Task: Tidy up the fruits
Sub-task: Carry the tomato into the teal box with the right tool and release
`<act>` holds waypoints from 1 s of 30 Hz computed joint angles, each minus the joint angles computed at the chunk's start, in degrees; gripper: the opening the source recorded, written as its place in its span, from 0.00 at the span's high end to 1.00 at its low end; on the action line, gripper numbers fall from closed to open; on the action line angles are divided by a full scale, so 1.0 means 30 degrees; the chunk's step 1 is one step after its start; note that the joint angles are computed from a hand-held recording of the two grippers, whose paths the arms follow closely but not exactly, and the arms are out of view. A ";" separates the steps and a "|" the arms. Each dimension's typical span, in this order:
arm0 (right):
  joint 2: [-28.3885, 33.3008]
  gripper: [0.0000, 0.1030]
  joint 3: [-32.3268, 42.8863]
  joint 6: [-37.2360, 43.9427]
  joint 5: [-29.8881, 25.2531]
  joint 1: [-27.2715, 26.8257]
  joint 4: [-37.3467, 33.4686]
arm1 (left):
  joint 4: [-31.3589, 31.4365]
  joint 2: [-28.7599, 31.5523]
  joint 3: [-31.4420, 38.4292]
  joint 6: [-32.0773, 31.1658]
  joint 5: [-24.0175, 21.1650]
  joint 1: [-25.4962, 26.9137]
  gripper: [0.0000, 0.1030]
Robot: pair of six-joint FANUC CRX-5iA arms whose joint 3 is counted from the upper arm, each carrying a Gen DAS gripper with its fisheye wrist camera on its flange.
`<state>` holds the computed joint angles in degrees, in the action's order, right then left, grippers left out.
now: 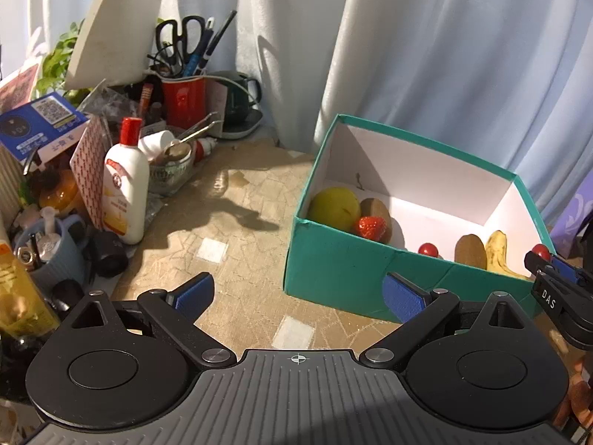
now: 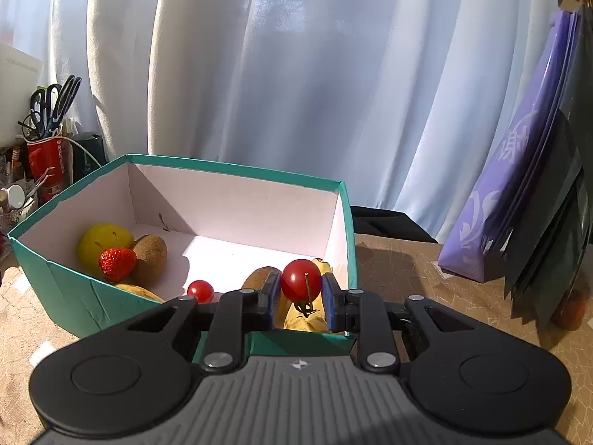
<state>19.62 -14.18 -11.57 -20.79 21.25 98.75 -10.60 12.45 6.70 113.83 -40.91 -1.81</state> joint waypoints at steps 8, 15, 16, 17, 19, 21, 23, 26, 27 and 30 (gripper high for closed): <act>0.0090 0.73 -0.0062 -0.1587 0.0088 -0.0503 0.1654 | 0.0808 0.0319 0.0070 -0.1324 0.0012 -0.0234 0.03; -0.0220 0.55 -0.0203 -0.1939 0.0779 -0.0614 0.1869 | 0.1301 0.0347 -0.0063 -0.2500 0.0085 -0.0301 0.02; -0.0408 0.51 -0.0342 -0.2491 0.0899 -0.0693 0.2429 | 0.1278 0.0307 -0.0132 -0.2659 0.0155 -0.0319 0.02; -0.0608 0.35 -0.0491 -0.2828 0.0841 -0.0674 0.2768 | 0.1279 0.0254 -0.0212 -0.2854 0.0239 -0.0342 0.02; -0.1054 0.16 -0.0916 -0.3304 -0.0182 -0.0332 0.3240 | 0.1206 0.0122 -0.0400 -0.3141 0.0418 -0.0395 0.02; -0.1617 0.09 -0.1387 -0.3825 -0.0521 -0.0233 0.3883 | 0.1321 0.0111 -0.0445 -0.3587 0.0327 -0.0411 0.01; -0.1952 0.00 -0.1652 -0.3110 -0.1189 0.0267 0.2792 | 0.1867 0.0155 -0.0486 -0.4260 0.0048 -0.0336 0.01; -0.2379 0.00 -0.2000 -0.1930 -0.2188 0.1011 0.0978 | 0.1805 0.0126 -0.0462 -0.4335 -0.0336 -0.0406 0.01; -0.2458 0.00 -0.2058 -0.1562 -0.2542 0.1274 0.0241 | 0.1829 0.0126 -0.0435 -0.4412 -0.0480 -0.0424 0.01; -0.2788 0.00 -0.2143 0.0041 -0.2600 0.1812 -0.2211 | 0.1324 0.0006 -0.0402 -0.4430 -0.0729 -0.0638 0.01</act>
